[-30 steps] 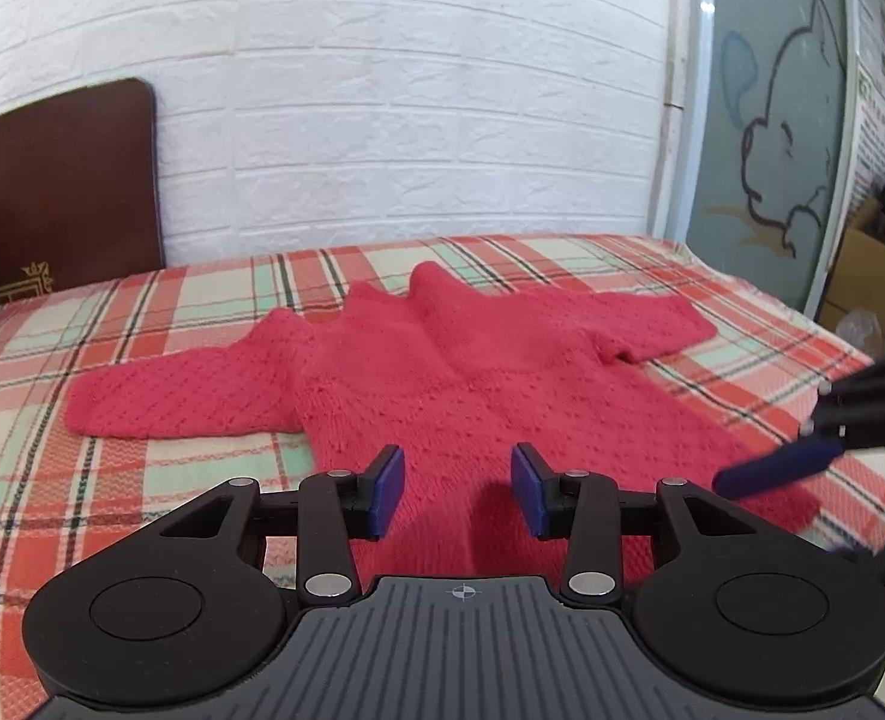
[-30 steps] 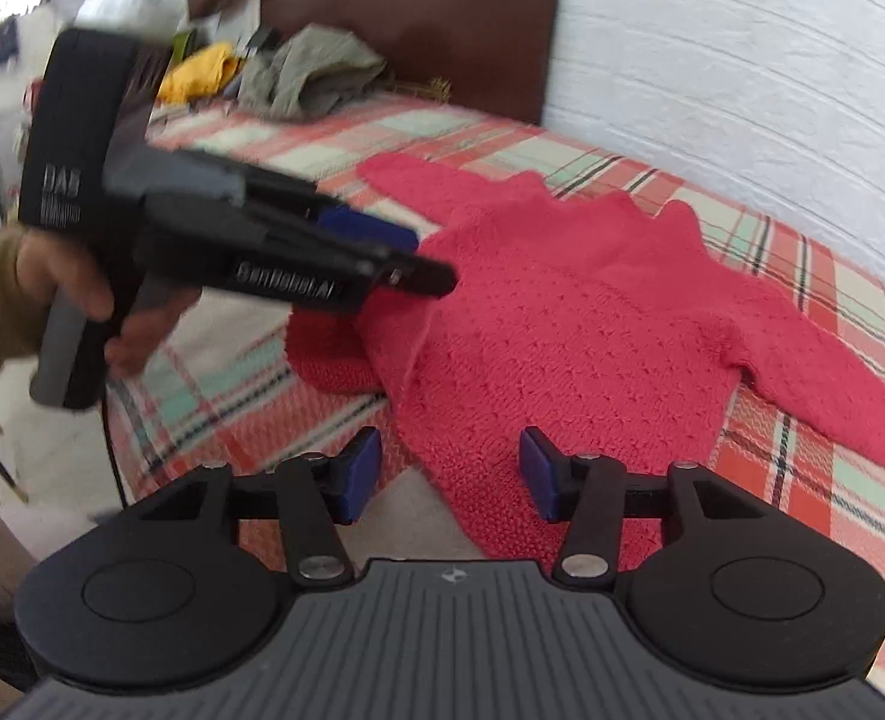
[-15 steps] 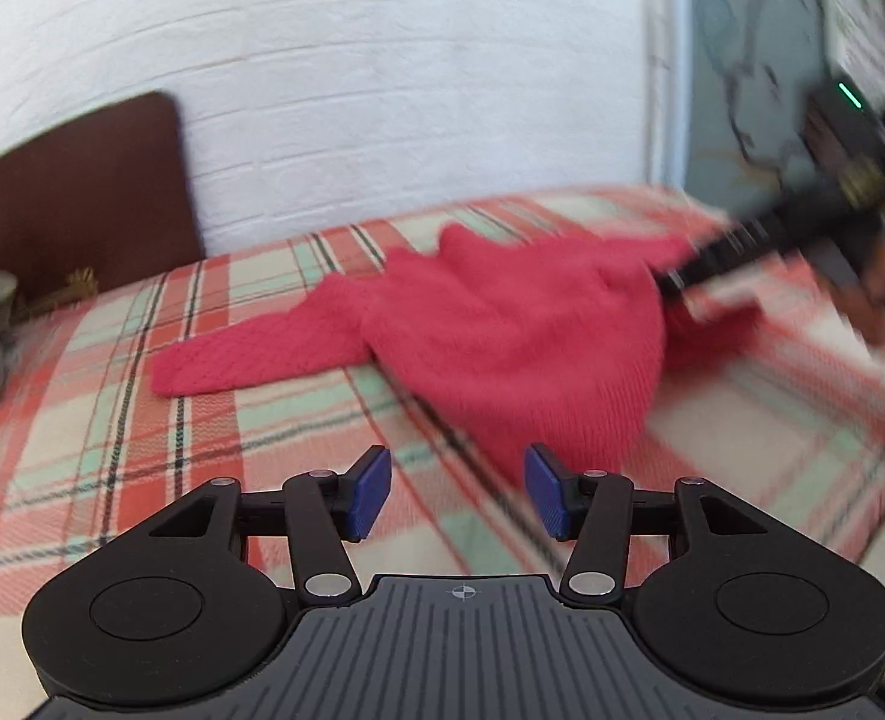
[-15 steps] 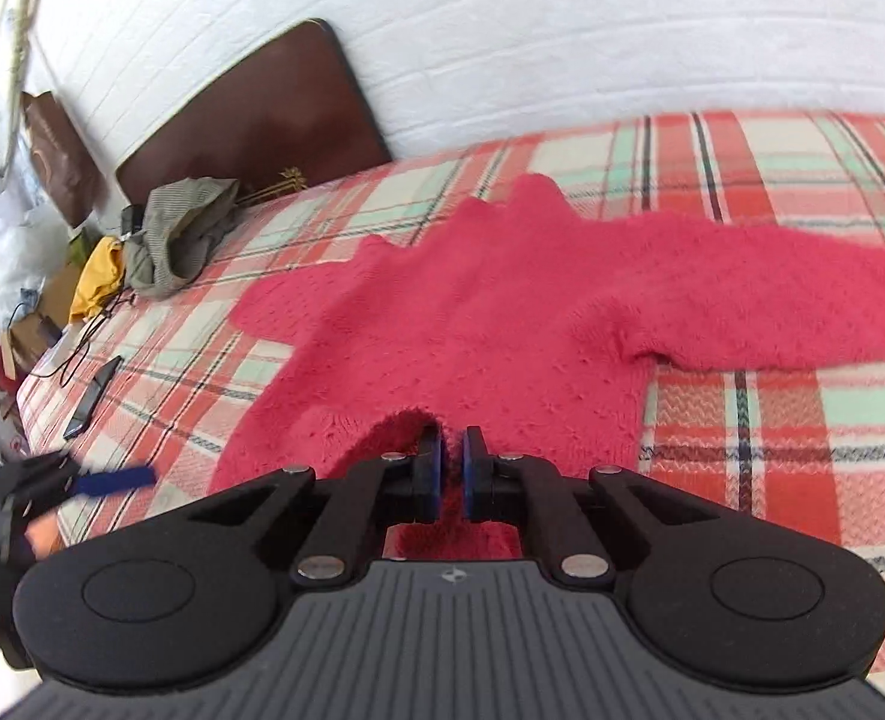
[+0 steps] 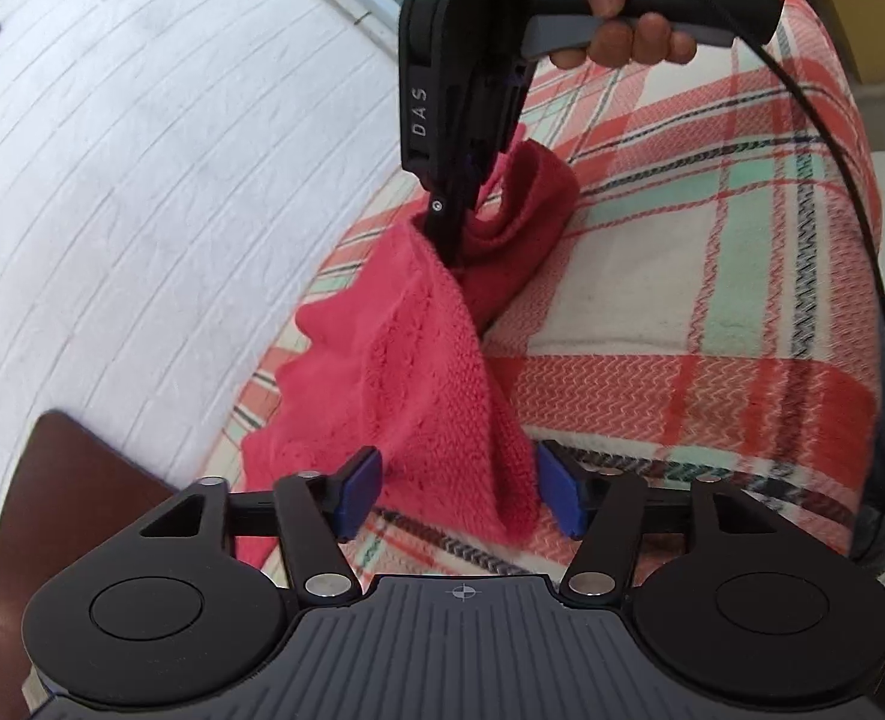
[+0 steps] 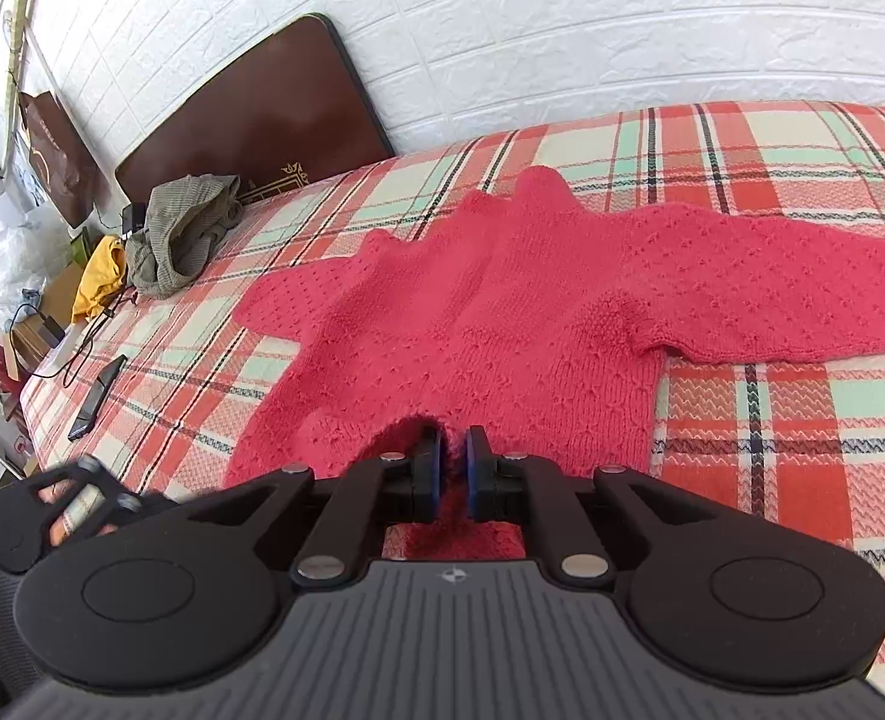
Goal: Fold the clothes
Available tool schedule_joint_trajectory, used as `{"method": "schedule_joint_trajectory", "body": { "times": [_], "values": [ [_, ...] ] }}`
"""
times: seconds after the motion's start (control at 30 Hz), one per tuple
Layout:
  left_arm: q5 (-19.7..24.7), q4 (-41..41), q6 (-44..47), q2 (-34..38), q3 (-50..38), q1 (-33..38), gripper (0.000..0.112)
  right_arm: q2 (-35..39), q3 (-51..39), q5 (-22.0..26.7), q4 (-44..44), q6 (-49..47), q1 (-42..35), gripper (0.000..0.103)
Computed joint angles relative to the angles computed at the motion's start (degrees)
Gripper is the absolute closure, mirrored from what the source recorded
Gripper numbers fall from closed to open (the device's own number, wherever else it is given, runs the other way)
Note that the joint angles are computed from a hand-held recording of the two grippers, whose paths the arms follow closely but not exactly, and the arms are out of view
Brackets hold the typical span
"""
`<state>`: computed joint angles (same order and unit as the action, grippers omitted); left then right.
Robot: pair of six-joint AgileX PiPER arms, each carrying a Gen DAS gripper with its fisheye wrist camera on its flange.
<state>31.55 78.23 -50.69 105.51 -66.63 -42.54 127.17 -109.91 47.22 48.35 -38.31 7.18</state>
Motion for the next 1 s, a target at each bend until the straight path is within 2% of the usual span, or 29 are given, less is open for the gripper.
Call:
{"method": "schedule_joint_trajectory", "body": {
  "times": [0.03,0.13,0.27,0.33,0.37,0.47,0.5,0.53,0.6,0.73,0.8,0.93,1.0],
  "values": [
    [-0.62,-5.73,5.18,0.6,-2.07,1.0,0.11,-0.06,0.03,0.04,-0.01,0.02,-0.03,0.093],
    [-7.42,-19.11,12.02,-1.35,-4.4,6.35,0.11,-0.4,0.41,-0.04,0.19,-0.83,-0.09,0.093],
    [-17.16,-41.51,19.93,-3.21,-7.69,15.7,0.109,0.55,-1.06,0.63,-0.21,0.1,-0.44,0.092],
    [-17.88,-52.37,25.48,-1.17,-11.79,18.79,0.106,1.75,-2.68,1.28,-0.44,1.55,-0.77,0.092],
    [-17.11,-55.2,26.96,0.39,-14.03,19.73,0.104,2.49,-3.64,1.69,-0.53,2.45,-0.97,0.092],
    [-12.7,-56.03,25.45,6.69,-22.41,20.41,0.089,4.28,-5.47,1.02,-2.3,5.24,-0.95,0.084],
    [-11.03,-54.91,24.83,8.84,-25.11,20.16,0.076,4.32,-5.23,0.61,-2.36,5.55,-1.05,0.074],
    [-9.4,-53.96,24.54,10.87,-27.65,19.93,0.073,4.28,-4.85,0.17,-2.33,5.77,-1.16,0.068],
    [-8.16,-54.02,24.95,13.16,-30.06,19.64,0.072,4.01,-3.93,-0.49,-1.98,5.71,-1.52,0.068],
    [-9.13,-54.92,25.25,13.41,-29.97,19.65,0.068,-0.37,2.02,-4.59,0.14,0.45,-1.47,0.068],
    [-9.7,-55.41,25.41,13.43,-29.81,19.67,0.06,-3.16,5.47,-7.02,2.43,-4.13,-1.11,0.068],
    [-10.27,-56.28,27.39,12.96,-29.51,19.14,0.057,-6.24,8.21,-5.1,7.77,-14.29,-0.4,0.068],
    [-10.51,-54.49,27.14,12.65,-28.85,18.55,0.053,-6.44,8.04,-3.47,7.18,-16.41,0.39,0.067]
  ]
}}
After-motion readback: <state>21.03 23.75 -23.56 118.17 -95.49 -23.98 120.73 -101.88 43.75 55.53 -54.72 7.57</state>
